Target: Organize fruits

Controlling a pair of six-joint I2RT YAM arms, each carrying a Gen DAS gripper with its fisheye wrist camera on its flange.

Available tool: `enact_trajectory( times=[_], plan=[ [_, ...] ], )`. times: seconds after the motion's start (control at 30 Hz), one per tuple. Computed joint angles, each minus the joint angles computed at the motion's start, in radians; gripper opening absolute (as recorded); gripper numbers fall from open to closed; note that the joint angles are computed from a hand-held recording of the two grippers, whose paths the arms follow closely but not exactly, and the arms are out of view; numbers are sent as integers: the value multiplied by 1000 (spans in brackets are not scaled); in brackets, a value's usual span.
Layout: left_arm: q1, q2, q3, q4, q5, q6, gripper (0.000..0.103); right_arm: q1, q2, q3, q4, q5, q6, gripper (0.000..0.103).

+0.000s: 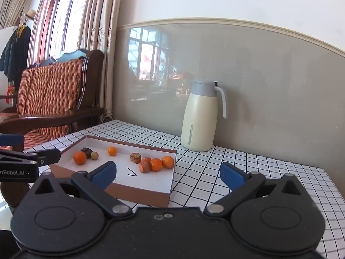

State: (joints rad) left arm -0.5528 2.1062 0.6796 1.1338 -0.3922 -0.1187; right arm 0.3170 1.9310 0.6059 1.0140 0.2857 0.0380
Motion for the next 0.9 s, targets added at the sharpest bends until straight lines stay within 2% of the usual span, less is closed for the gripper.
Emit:
enact_trajectory(
  times=[0.27,0.47,0.57,0.7,0.9],
  plan=[
    [-44,96,-54,189,-41,9,103,14,106,-77,201,61,-25,97],
    [-86,161,-70,347,-96,42,103,14,114,-92,232,87,-8,97],
    [-97,169,-70,368,-109,55,103,22,128,-115,288,104,-16,97],
    [-89,163,-64,343,-98,35,103,26,152,-142,381,111,-28,97],
    [-72,156,-63,313,-86,-4,103,24,147,-131,354,129,-21,97]
  ],
)
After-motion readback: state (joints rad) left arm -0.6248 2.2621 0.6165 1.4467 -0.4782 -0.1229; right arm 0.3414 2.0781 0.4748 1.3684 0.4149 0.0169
